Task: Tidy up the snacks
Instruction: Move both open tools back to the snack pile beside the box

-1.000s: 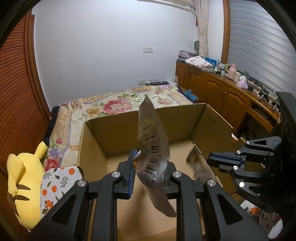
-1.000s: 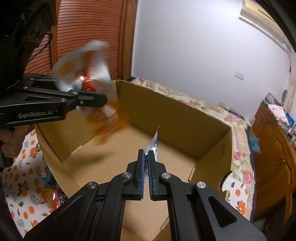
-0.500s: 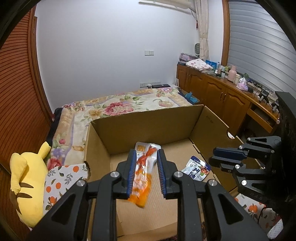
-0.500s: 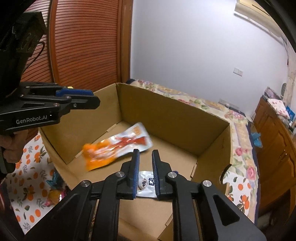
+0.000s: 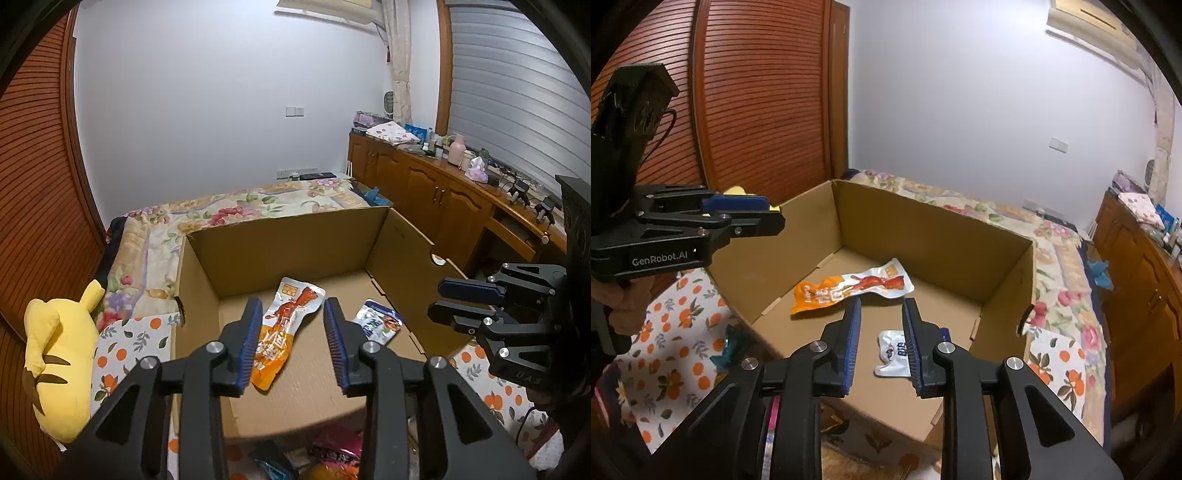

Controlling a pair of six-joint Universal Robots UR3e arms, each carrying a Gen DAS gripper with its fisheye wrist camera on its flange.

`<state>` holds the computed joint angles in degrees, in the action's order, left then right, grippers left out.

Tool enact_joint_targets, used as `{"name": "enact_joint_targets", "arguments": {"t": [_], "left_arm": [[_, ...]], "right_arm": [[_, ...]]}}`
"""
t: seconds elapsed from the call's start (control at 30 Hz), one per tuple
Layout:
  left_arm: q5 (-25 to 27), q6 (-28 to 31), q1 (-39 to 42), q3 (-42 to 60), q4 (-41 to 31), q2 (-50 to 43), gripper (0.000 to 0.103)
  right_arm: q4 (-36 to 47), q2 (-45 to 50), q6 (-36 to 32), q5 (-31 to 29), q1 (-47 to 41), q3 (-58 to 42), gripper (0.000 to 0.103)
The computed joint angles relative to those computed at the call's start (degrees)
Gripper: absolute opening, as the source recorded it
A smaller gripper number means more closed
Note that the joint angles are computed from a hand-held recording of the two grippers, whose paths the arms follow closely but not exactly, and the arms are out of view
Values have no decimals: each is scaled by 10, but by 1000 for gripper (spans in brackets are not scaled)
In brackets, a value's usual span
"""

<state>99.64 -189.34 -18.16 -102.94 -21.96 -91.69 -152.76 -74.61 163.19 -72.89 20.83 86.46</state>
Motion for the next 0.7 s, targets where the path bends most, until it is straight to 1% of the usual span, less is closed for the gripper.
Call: {"name": "enact_joint_targets", "arguments": {"t": [0.13, 0.37, 0.43, 0.47, 0.5, 0.53, 0.63, 0.7], "left_arm": [[18, -7, -22, -21, 1, 26, 42], [47, -25, -57, -67, 2, 74, 48], [58, -33, -67, -80, 6, 84, 57], [62, -36, -72, -90, 10, 89, 59], [67, -41, -79, -99, 15, 94, 67], [71, -44, -84, -108, 20, 98, 73], [77, -56, -94, -140, 36, 110, 75], [78, -66, -100, -165, 45, 119, 76]], "right_arm": [[-15, -40, 10, 3, -1, 46, 25], [-37, -108, 25, -4, 4, 121, 33], [-44, -127, 32, -10, 8, 141, 38], [-47, -134, 35, -13, 10, 149, 43], [-52, -142, 39, -15, 12, 160, 46], [-56, -150, 42, -15, 12, 170, 47], [-68, -179, 47, -15, 13, 212, 52], [-76, -193, 51, -20, 17, 238, 54]]}}
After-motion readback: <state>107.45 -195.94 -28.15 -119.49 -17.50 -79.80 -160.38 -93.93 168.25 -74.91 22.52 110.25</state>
